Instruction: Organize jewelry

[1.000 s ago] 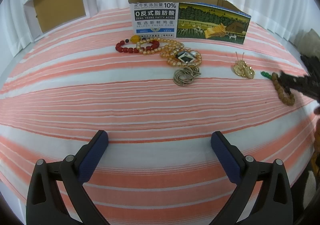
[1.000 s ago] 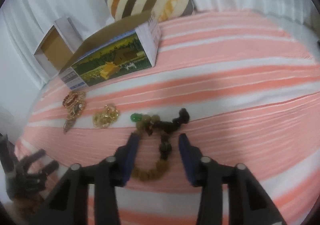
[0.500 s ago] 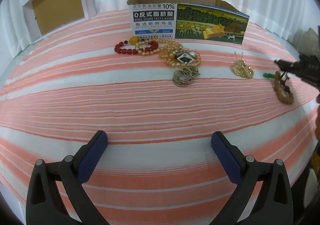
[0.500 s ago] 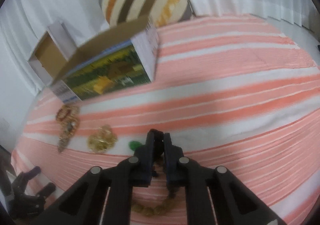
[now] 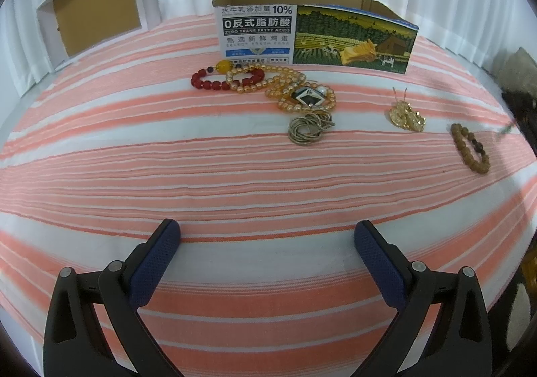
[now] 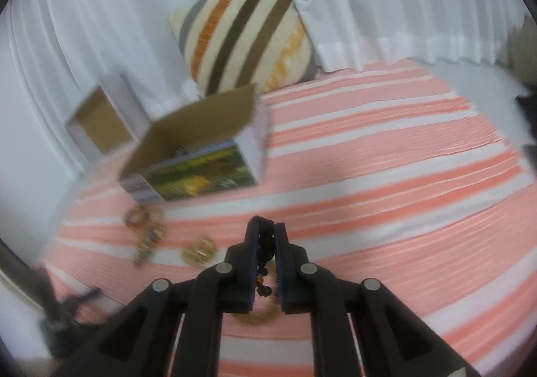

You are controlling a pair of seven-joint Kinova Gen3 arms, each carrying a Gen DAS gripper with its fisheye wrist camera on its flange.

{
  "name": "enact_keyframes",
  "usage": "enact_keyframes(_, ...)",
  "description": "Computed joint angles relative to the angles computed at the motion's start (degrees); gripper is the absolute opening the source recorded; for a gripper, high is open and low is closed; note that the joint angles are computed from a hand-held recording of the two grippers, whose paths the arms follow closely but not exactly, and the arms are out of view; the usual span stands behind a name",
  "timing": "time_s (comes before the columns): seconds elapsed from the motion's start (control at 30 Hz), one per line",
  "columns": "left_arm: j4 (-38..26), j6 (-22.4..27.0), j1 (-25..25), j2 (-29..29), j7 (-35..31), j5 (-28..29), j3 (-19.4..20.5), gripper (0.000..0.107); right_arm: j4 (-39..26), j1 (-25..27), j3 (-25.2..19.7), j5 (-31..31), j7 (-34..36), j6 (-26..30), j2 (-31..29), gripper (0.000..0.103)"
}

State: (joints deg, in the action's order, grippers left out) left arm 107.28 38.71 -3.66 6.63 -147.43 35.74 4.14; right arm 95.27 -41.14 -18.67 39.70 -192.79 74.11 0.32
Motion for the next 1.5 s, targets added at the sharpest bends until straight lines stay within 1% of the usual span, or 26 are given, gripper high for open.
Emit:
enact_keyframes(0.1, -0.7, 1.6, -0.1, 0.2, -0.1, 0.4, 0.1, 0.102, 1.9, -0.4, -0.3, -2.1, 0.0, 1.6, 0.3, 0.01)
enact_keyframes(0.23, -1.5, 4.2, 0.3, 0.0, -1.2, 1.1, 0.6, 0.102, 6.2, -0.8, -0.5, -3.6, -2.8, -0.1, 0.0, 0.011)
enact_keyframes(0.27, -1.6, 4.6, 0.5, -0.1, -1.6, 1.3, 0.7, 0.102, 7.4, -0.8, -0.4, -4.0, -3.7, -1.0, -0.2, 0.015)
enact_keyframes(0.3, -1.8, 5.5, 0.8, -0.2, -2.4, 1.6, 0.9, 0.102, 8.0, -0.8, -0.6, -4.1, -4.5, -1.3, -0.2, 0.023)
enact_keyframes(0.33, -2.1, 6.4, 1.0, -0.2, -2.9, 1.9, 1.1, 0.102, 8.4, -1.0, -0.8, -3.9, -5.3, -1.5, -0.4, 0.038)
enact_keyframes(0.4, -3.0, 8.0, 1.7, -0.1, -3.9, 2.2, 1.4, 0.102, 8.4, -1.8, -1.6, -2.6, -7.0, 0.1, -0.1, 0.054)
enact_keyframes(0.47, -4.8, 9.7, 2.9, 0.7, -3.9, 2.3, 2.0, 0.102, 7.8, -3.0, -2.3, -1.3, -7.8, 2.6, 0.2, 0.054)
enact_keyframes(0.57, -8.4, 11.2, 5.2, 2.7, -1.1, 0.8, 3.1, 0.102, 7.4, -4.4, -2.8, -0.2, -9.4, 5.0, 0.1, 0.054)
enact_keyframes(0.67, -12.6, 11.3, 8.4, 5.6, 3.3, -2.1, 4.5, 0.102, 7.5, -5.8, -3.6, 1.1, -11.4, 7.5, -0.3, 0.054)
enact_keyframes(0.73, -15.0, 10.5, 10.8, 7.7, 6.3, -5.3, 5.3, 0.102, 7.8, -6.5, -4.2, 1.4, -12.3, 8.6, -0.9, 0.055)
enact_keyframes(0.83, -17.1, 8.1, 13.8, 10.4, 10.8, -10.0, 5.9, 0.102, 8.6, -6.7, -4.6, 0.2, -11.7, 8.5, -1.9, 0.056)
enact_keyframes(0.9, -18.7, 7.9, 15.5, 12.1, 13.7, -12.8, 5.5, 0.101, 9.1, -6.3, -4.8, -1.0, -10.8, 7.5, -2.5, 0.056)
enact_keyframes(0.93, -18.9, 7.4, 15.5, 12.2, 14.3, -13.3, 5.9, 0.101, 9.4, -6.2, -4.9, -1.5, -10.6, 6.8, -2.8, 0.056)
enact_keyframes(0.97, -19.4, 7.7, 14.4, 12.5, 14.1, -12.8, 7.2, 0.101, 9.8, -6.0, -5.1, -1.8, -10.5, 6.1, -2.9, 0.056)
enact_keyframes(1.0, -19.7, 8.0, 14.1, 12.8, 13.8, -12.3, 7.6, 0.101, 10.1, -5.9, -5.3, -2.0, -10.4, 5.5, -3.0, 0.056)
enact_keyframes(1.1, -21.0, 8.1, 15.5, 13.7, 14.8, -14.7, 7.8, 0.101, 10.7, -5.3, -5.2, -2.4, -10.2, 4.1, -2.6, 0.056)
enact_keyframes(1.13, -21.2, 8.2, 15.0, 13.9, 14.3, -14.9, 8.8, 0.097, 11.0, -5.1, -5.2, -2.5, -10.6, 3.6, -2.6, 0.056)
enact_keyframes(1.17, -20.7, 7.3, 15.0, 13.6, 13.3, -14.1, 8.8, 0.092, 11.2, -5.0, -5.1, -2.5, -11.1, 3.1, -2.7, 0.056)
enact_keyframes(1.2, -20.4, 6.6, 15.2, 13.4, 12.9, -13.8, 8.6, 0.077, 11.2, -4.9, -5.1, -2.3, -11.5, 3.0, -2.6, 0.056)
enact_keyframes(1.23, -19.6, 5.5, 14.3, 13.0, 11.6, -12.8, 9.2, 0.06, 11.2, -4.8, -5.1, -2.1, -11.8, 2.9, -2.6, 0.056)
enact_keyframes(1.27, -19.3, 5.4, 13.0, 12.9, 10.2, -11.7, 10.2, 0.051, 11.1, -4.8, -5.2, -1.9, -11.7, 3.0, -2.6, 0.056)
enact_keyframes(1.3, -19.0, 5.6, 12.3, 12.8, 8.8, -10.3, 10.4, 0.033, 10.8, -4.9, -5.3, -1.6, -11.4, 3.4, -2.4, 0.056)
enact_keyframes(1.37, -18.9, 7.1, 10.3, 12.9, 6.7, -7.3, 10.8, 0.029, 10.2, -5.1, -5.3, -1.4, -10.7, 4.1, -2.0, 0.056)
enact_keyframes(1.4, -18.5, 7.9, 9.1, 12.7, 5.4, -5.8, 10.9, 0.013, 10.2, -5.2, -5.2, -1.5, -10.5, 4.1, -1.9, 0.056)
enact_keyframes(1.43, -18.5, 8.9, 8.4, 12.5, 4.6, -4.8, 10.7, 0.007, 10.2, -5.2, -5.1, -1.6, -10.4, 4.0, -2.0, 0.056)
enact_keyframes(1.5, -17.7, 9.6, 7.8, 11.6, 3.9, -3.4, 9.9, 0.006, 10.7, -5.2, -5.0, -1.9, -11.0, 3.8, -2.4, 0.056)
